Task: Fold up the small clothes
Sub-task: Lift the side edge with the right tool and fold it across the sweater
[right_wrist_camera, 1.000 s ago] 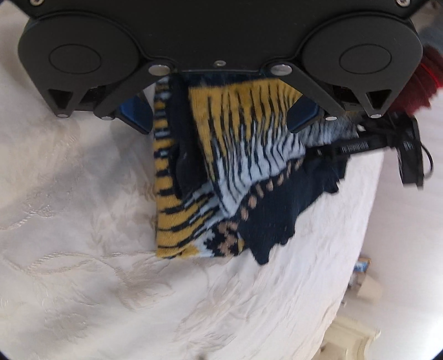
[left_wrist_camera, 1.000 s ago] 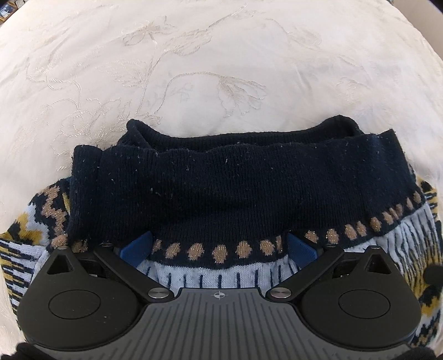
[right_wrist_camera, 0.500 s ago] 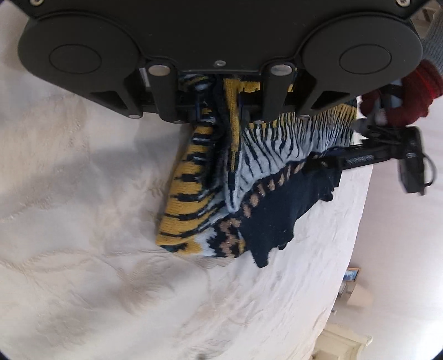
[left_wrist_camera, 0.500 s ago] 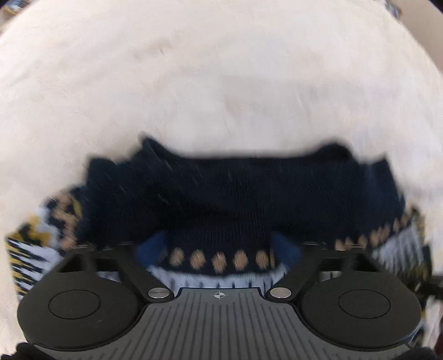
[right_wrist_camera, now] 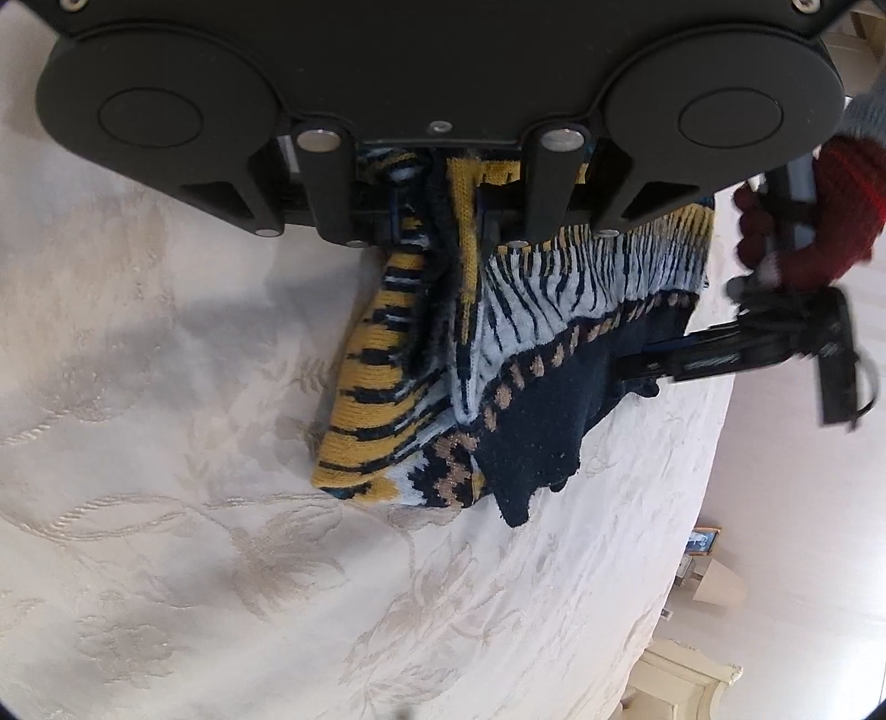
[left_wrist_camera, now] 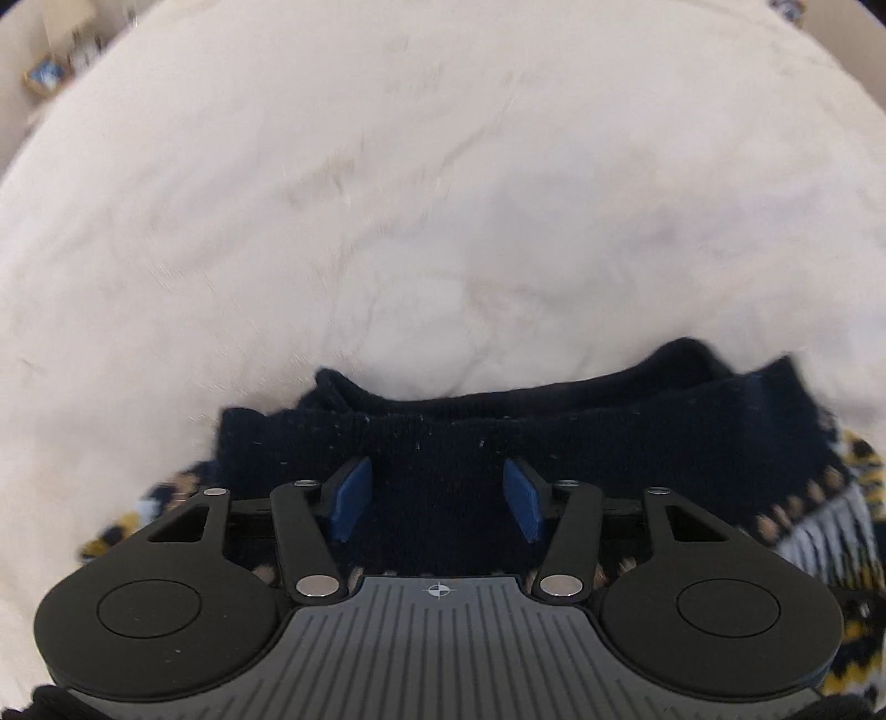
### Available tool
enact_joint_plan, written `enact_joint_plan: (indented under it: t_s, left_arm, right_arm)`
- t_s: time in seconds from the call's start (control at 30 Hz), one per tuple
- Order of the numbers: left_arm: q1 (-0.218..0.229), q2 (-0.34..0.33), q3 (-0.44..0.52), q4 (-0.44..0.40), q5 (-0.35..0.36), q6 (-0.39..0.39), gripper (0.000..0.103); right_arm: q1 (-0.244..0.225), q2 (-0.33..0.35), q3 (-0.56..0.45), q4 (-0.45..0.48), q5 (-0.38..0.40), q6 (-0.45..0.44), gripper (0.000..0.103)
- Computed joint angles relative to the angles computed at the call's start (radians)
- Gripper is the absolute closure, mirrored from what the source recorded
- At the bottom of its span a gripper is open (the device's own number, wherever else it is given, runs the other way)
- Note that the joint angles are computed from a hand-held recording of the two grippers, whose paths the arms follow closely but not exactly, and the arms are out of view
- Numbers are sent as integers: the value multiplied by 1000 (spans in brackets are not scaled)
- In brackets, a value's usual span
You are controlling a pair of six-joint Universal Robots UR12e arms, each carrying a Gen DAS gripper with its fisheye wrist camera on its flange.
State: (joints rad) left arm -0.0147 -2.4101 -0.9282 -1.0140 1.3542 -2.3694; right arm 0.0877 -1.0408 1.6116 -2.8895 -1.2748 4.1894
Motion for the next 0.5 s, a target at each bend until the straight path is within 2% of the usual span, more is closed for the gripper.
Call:
enact_joint_plan:
  t_s: [0.13,0.3,0.37,0.43,0.5]
  left_arm:
    - [30,94,-141,65,-60,43,51]
    - [52,173,-269,66,-33,84,51]
    - [57,191,-301,53,-12,92,51]
    - [60,197,-315,39,-5,80,51]
    - [65,212,-350,72,-14,77,51]
  right_arm:
    - [-7,-5,15,-26,15,-1,64]
    - [-11,-15,34,-42,23,11,56]
    - [-10,-20,38,-43,32,17,48]
    - [-10,-24,44,-49,45,10,46]
    - [-7,-27,44,-35,43,-4,46]
